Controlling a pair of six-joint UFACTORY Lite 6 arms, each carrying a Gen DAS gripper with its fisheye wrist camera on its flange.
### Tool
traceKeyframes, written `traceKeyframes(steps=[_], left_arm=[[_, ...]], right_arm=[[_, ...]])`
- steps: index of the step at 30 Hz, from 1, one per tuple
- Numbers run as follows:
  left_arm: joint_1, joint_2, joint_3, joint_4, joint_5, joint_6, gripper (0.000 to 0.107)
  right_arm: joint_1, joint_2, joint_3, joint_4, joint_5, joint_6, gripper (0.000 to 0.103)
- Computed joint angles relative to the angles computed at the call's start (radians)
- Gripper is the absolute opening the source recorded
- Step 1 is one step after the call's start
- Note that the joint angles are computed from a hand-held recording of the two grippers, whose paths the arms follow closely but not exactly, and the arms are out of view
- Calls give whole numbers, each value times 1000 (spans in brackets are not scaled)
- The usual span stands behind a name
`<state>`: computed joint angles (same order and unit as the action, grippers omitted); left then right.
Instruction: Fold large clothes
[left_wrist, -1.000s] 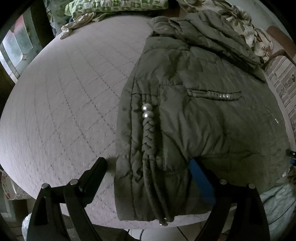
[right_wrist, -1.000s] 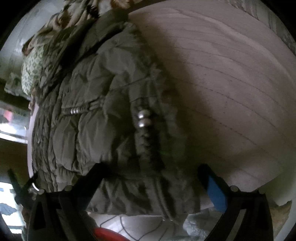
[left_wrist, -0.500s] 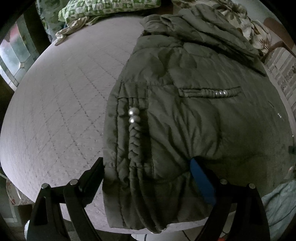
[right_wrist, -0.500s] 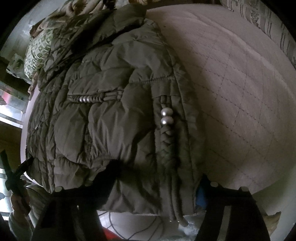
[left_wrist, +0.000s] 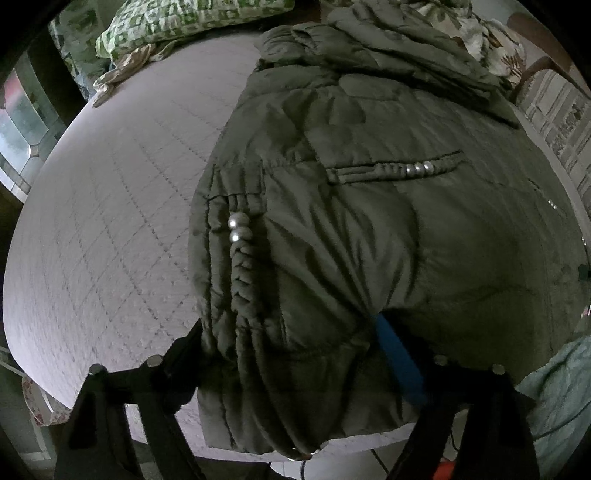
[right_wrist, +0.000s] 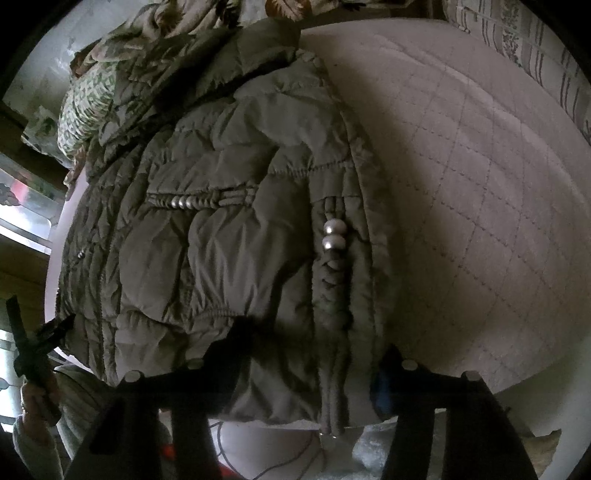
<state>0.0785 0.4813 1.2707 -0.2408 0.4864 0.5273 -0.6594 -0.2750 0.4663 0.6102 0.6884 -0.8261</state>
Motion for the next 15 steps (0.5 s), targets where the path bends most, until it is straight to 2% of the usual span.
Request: traceKeyframes(steps=[4,6,10,11,12,15], left_arm=[[-8,-32,-25,-8,-13,32,74],[-29,-70,-65,8,-41,22,65],[-63,-123,-121,56,-84,-32,53],[-64,-130,-126,58,-85,-36,50],[-64,-142,-133,58,-86,-39,47],[-56,-165,-139,32,-79,-17,37]], right_arm=[[-63,10,17,0,30,-62,57],[-85,18,25,5,37,-86,54],[-104,18,29,19,47,-114,50],[-111,15,30,19,51,-121,47],[-120,7,31,14,59,-123,40],[-159,2,43,5,84,-140,37]])
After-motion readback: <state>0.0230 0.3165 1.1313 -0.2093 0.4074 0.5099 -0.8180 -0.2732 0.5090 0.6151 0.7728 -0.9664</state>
